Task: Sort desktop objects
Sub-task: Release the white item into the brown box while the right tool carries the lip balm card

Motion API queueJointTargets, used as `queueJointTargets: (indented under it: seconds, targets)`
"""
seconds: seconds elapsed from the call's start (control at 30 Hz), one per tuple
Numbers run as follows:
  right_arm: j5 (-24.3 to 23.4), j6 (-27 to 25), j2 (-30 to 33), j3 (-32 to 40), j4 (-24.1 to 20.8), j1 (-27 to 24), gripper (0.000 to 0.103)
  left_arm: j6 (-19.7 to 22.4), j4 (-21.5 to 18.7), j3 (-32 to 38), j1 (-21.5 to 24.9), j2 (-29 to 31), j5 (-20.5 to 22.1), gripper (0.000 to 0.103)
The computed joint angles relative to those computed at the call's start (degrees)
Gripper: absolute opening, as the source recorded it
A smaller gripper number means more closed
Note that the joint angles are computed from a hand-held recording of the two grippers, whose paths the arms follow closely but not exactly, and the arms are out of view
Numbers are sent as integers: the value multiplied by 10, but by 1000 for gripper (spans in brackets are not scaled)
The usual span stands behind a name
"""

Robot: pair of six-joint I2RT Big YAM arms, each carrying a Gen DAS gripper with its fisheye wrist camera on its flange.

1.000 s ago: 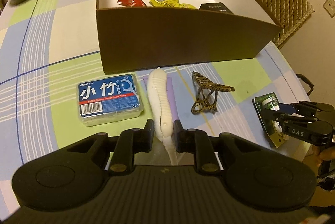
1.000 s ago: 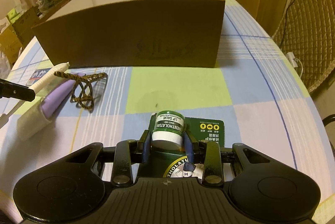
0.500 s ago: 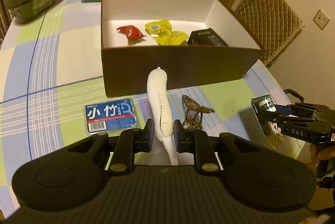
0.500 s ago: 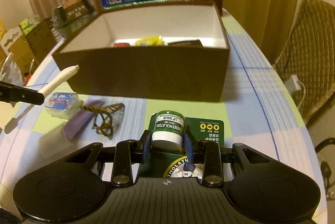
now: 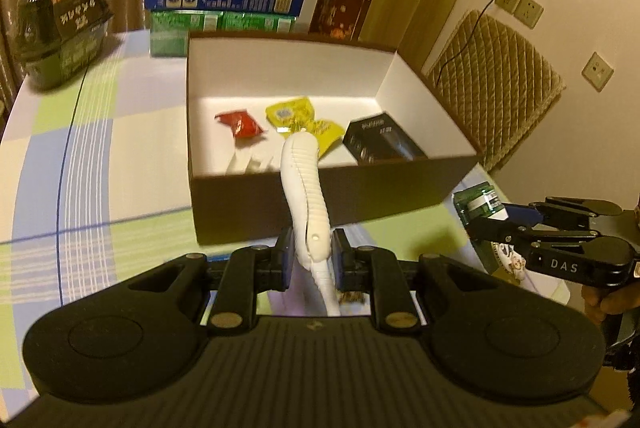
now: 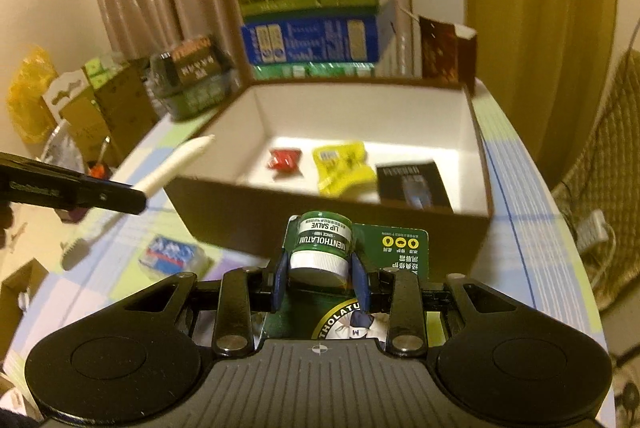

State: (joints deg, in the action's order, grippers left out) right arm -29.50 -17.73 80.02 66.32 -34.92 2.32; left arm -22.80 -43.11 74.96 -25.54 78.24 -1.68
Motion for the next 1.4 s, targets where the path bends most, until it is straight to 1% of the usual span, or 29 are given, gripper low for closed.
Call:
queueJointTargets:
  seconds: [0.23, 0.4, 0.5, 0.67, 0.9, 1.07, 1.17, 1.4]
  targets:
    - [-13, 8, 42, 60, 16, 21, 31, 9, 25, 44, 12, 33, 2, 16]
    - [-14, 10, 87, 117, 21, 35, 31, 11, 35, 86, 22, 68, 8, 16]
    - [-8, 7, 118, 153, 21, 43, 31, 8, 39, 111, 28, 91, 14, 16]
    - [11, 10, 171, 207, 18, 53, 31, 6, 33, 164, 37, 139, 14, 16]
    - [37, 23, 231, 262, -5, 59, 31, -16, 16, 220, 48, 200, 22, 16]
    - [46, 15, 266, 297, -44, 61, 31, -27, -4, 250, 51, 239, 35, 16]
    - [51, 7, 281, 312, -65, 62, 31, -31, -20, 265, 52, 260, 43, 16]
    - [62, -4, 301, 328, -90, 62, 31, -37, -56, 292, 59, 295, 61, 16]
